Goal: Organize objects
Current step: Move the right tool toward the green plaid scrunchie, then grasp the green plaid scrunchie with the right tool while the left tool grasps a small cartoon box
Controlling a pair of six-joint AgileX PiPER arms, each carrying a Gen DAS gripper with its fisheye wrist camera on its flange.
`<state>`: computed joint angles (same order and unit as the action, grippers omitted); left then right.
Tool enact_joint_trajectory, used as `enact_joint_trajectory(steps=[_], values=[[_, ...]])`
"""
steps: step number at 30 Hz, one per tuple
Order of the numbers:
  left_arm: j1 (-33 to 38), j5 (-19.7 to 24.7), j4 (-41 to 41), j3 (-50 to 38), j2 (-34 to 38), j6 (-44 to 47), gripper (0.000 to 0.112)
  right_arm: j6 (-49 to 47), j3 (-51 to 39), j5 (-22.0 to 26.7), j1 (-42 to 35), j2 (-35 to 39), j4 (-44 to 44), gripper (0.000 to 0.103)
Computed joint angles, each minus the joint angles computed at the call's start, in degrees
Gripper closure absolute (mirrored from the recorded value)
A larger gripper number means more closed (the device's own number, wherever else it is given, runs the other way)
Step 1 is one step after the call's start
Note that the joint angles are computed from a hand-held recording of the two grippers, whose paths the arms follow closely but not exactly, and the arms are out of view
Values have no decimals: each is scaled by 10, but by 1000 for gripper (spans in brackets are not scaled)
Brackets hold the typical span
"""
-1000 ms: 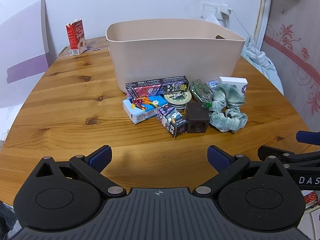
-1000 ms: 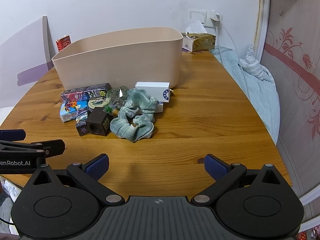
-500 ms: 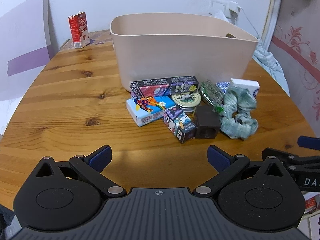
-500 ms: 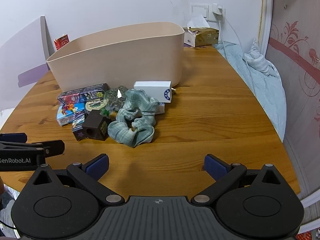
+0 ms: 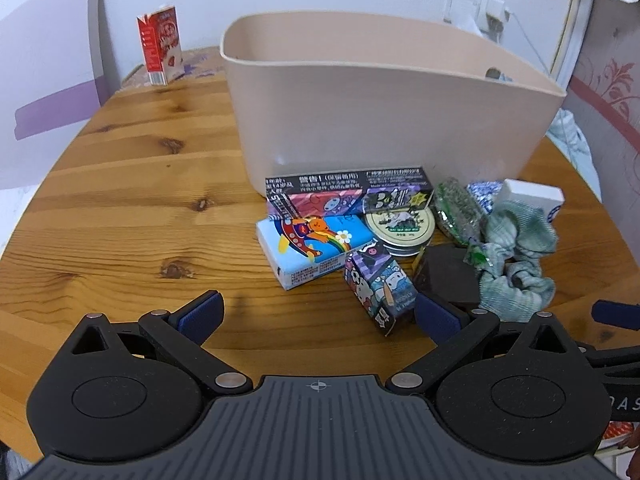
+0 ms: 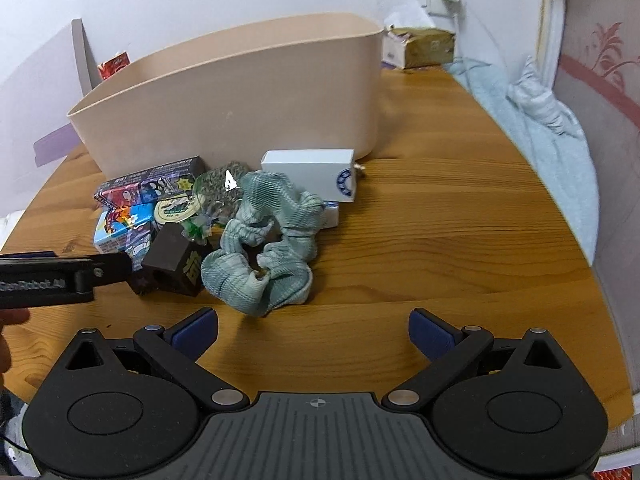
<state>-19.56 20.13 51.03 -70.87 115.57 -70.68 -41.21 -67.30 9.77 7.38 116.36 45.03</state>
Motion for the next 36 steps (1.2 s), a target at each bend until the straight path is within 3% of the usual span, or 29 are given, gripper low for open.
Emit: enact_joint_trajectory(steps=[6, 12, 19, 23, 27, 31, 36], values=[[15, -14, -103, -35, 25, 107, 9, 3, -47, 25, 3, 32, -17, 0], [23, 9, -232, -92, 61, 234, 9, 44, -96, 41, 10, 62, -75, 0], [34, -10, -260, -94, 63, 249, 10, -120, -111, 30, 3, 83, 79, 0], [42, -25, -295, -79, 52, 279, 13, -259, -100, 25, 1, 82, 206, 11], [43, -33, -298, -70, 46, 280, 16, -306, -92, 19, 2, 79, 248, 21], [42, -42, -289, -58, 41, 274, 19, -342, -79, 10, 3, 71, 286, 41], [42, -55, -278, -33, 26, 274, 31, -341, -67, -7, 2, 62, 314, 56]])
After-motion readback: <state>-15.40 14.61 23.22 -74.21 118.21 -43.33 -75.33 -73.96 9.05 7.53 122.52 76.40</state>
